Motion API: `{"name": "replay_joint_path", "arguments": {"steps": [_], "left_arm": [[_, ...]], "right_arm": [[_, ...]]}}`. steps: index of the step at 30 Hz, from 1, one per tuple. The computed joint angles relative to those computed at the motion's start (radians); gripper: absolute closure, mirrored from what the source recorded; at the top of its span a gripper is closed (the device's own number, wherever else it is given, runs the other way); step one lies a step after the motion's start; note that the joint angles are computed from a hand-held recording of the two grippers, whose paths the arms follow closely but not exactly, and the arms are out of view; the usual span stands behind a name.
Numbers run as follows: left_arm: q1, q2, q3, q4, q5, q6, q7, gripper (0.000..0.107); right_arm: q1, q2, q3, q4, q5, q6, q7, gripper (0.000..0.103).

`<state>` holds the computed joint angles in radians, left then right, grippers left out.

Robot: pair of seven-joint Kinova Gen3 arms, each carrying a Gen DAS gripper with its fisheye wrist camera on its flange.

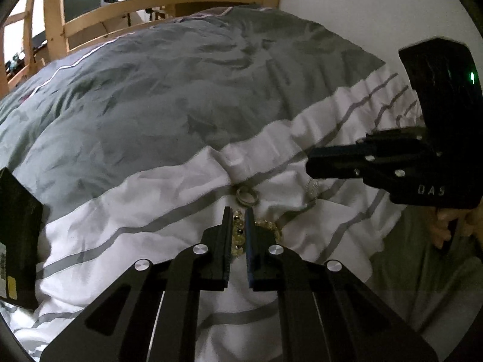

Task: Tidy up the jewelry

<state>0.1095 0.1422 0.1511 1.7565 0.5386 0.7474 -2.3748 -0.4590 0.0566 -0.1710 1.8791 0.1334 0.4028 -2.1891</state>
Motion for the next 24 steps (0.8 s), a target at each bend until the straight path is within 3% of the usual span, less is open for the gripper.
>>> {"name": "replay_joint_path", "arguments": {"steps": [4, 18, 24], "left_arm": [[-0.035, -0.016, -0.006, 0.004, 0.088, 0.019, -0.054, 0.101], [-0.044, -0.087, -0.04, 0.002, 0.176, 0.026, -0.098, 0.101], [-0.042, -0.134, -0.071, 0.002, 0.197, 0.048, -0.098, 0.101]], "right_arm": [[-0.002, -0.004, 0.002, 0.005, 0.009, -0.012, -0.013, 0.088], [0.011, -0.059, -0.014, 0.021, 0.047, -0.073, -0.078, 0.088], [0.015, -0.09, -0.04, -0.012, 0.025, -0.013, -0.094, 0.088]]}}
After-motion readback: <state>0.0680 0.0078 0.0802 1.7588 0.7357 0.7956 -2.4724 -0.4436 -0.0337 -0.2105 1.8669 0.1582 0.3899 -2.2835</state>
